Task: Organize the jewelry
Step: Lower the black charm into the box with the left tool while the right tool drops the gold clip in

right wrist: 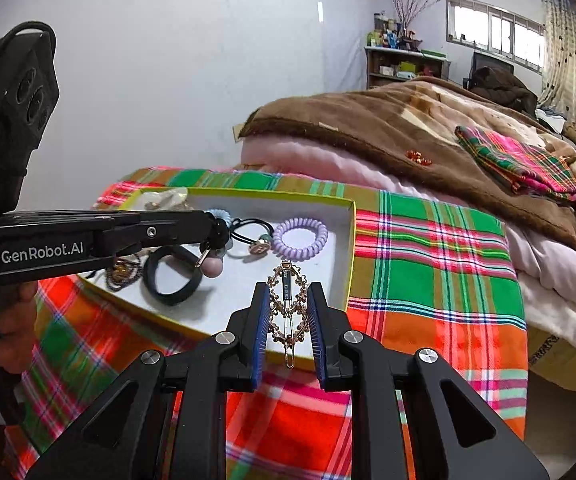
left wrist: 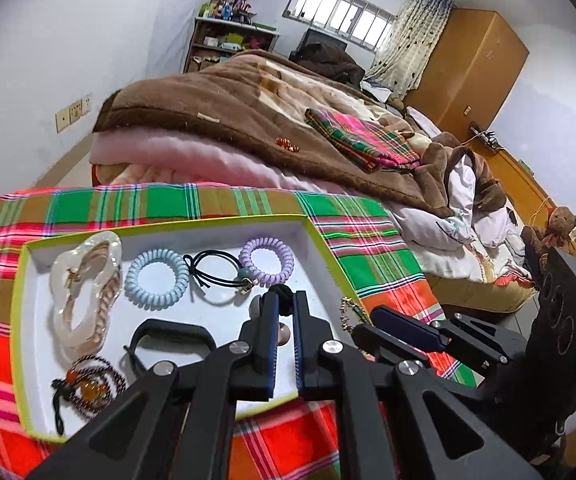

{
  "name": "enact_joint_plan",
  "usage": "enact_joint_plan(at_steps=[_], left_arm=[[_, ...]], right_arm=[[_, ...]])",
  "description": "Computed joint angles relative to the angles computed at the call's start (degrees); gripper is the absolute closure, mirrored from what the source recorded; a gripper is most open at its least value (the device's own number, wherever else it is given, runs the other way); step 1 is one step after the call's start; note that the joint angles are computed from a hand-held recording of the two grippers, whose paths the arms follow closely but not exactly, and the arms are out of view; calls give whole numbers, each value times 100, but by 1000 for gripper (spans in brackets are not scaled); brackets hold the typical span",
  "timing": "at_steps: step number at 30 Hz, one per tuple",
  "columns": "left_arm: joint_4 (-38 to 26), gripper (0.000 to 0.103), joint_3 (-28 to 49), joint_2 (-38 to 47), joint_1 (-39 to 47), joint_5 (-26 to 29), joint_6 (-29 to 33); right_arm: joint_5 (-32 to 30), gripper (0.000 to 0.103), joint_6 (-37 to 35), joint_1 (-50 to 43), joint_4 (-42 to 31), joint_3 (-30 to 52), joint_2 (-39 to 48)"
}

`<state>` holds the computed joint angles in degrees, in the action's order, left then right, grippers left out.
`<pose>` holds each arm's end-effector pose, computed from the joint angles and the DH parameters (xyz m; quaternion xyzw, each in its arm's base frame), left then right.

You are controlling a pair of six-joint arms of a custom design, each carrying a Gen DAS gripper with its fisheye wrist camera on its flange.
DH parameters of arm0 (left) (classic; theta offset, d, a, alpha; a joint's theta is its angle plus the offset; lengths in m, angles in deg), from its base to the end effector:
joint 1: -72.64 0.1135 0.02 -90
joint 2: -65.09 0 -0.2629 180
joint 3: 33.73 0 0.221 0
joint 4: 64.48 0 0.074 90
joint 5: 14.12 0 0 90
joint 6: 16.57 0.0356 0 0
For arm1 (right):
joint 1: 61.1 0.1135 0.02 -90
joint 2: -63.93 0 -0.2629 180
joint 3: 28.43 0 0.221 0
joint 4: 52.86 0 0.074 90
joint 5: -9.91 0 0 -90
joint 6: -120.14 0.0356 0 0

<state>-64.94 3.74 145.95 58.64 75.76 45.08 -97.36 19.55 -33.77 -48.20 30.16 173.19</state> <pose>0.2114 -0.0526 0.1453 -0.1153 0.9127 -0.1407 0.3658 0.2810 0.1571 0.1130 -0.3510 0.8487 0.1916 0.3461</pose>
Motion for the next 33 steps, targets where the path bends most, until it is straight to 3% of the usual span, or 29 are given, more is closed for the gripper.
enact_joint_plan(at_steps=[11, 21, 33], left_arm=[[697, 96, 60, 981, 332, 400, 153], [795, 96, 14, 1177, 521, 465, 223], [651, 94, 47, 1170, 479, 313, 165]], right_arm=[[360, 83, -154, 201, -260, 592, 646], [779, 83, -280, 375, -272, 735, 841], [813, 83, -279, 422, -292, 781, 886]])
